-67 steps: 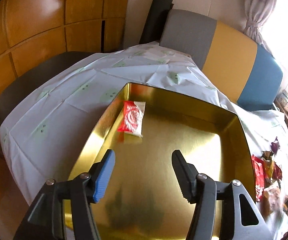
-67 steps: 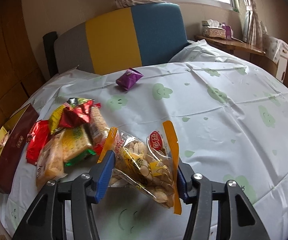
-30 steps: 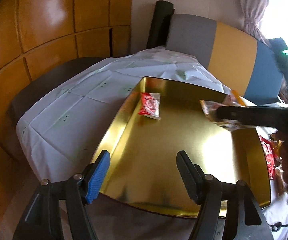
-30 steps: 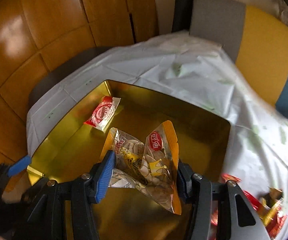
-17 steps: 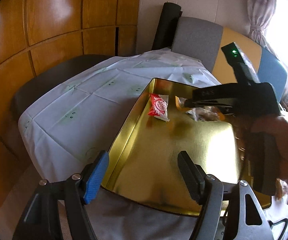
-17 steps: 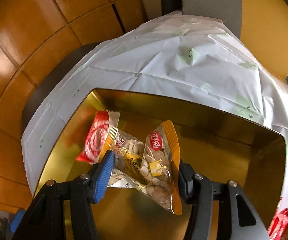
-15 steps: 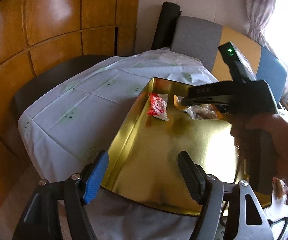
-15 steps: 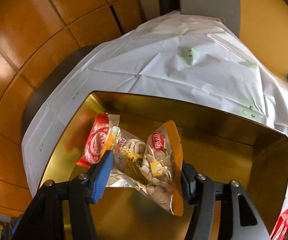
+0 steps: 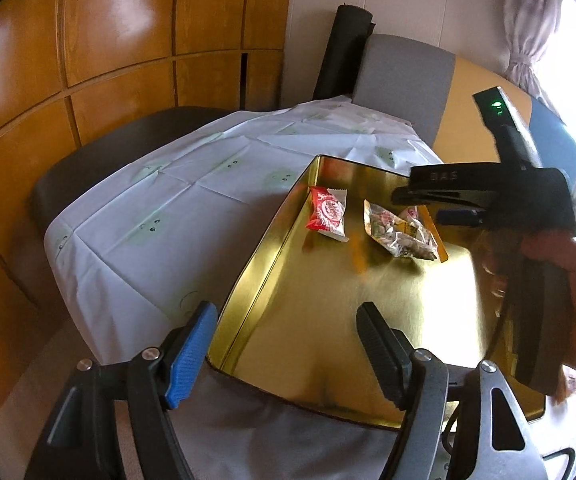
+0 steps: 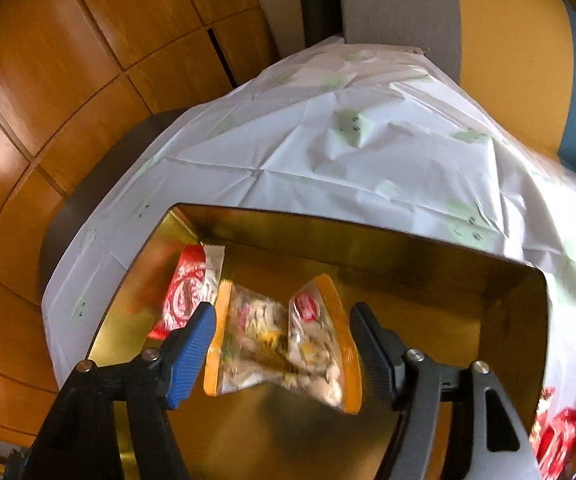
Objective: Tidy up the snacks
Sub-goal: 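Carry the clear nut bag into the gold tray and open the right tool, then grasp the beige pastry bag with the left tool while the right tool grasps the grain-bar bag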
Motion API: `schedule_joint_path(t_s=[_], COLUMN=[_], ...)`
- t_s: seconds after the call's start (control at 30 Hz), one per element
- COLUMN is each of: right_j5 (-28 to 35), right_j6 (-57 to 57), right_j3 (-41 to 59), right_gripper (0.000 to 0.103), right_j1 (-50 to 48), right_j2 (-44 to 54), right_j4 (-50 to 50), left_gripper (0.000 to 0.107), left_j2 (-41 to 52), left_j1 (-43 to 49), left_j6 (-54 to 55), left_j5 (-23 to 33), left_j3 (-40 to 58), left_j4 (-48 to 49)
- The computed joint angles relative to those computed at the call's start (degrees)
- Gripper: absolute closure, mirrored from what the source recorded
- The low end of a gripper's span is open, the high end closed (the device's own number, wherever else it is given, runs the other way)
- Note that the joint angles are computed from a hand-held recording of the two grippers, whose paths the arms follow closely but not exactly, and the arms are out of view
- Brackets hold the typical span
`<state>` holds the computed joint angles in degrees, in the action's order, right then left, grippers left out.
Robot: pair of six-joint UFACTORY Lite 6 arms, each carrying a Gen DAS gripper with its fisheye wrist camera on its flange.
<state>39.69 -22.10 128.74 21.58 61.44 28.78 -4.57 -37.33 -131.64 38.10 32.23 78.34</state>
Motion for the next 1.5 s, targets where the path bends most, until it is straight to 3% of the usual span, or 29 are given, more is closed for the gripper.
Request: schedule_joint_path(t_s=[0.13,0.33,0.53,0.73,0.87,0.97,1.23,1.37,1.5], right_j5=[-4.7,-10.4,-9.7,-7.2,-4.8,-3.5,-5.7,-5.6,-5.0], right_j6=[-3.2,-25.9,-51.1,-68.3,-74.7,-80.3,-89.6,-92.7,-99.5], right_j3=[-14.8,-41.3,-62.7,-77.8,-82.5,-83.3,-76.1,-72.4,-71.6], right_gripper=[0.033,0.033,0.033,0.033,0.033,0.033,0.033,0.033,0.033], right_j1=[-1.0,-6.1,-15.9,-30.0,-40.3,-48.3,-59.3,-62.3,-63.9], right_j2=[-10.1,-30.4,-46.9,-56.8,-58.8,-57.4,-44.5,-39.5,-36.3], right_j4=[-0.1,18.5,38.5,48.9,51.4,54.0,57.8,59.3,66.3], left_gripper=[0.034,0.027,0.023,0.018,0.017,0.017,0.017,0.017,0.017], left_j2=[0.1,1.8,5.0,9.6,13.1,15.4,27.1,35.0,43.9], left_j1=[-1.8,-5.5,-10.3,-14.7,-18.1,-19.3,-23.2,-22.4,-20.8], left_j6=[0.2,-0.6,-0.9,1.2,1.9,2.9,14.8,24.6,35.5], left_j5=[1.2,3.2,5.7,6.1,5.9,1.8,-2.6,-8.0,-8.8], left_j3=[0.4,1.8,4.6,9.5,13.9,17.7,35.0,46.0,59.4], left_j4=[-0.9,-1.6,-2.5,-4.3,-4.5,-3.7,-8.4,-16.0,-27.2])
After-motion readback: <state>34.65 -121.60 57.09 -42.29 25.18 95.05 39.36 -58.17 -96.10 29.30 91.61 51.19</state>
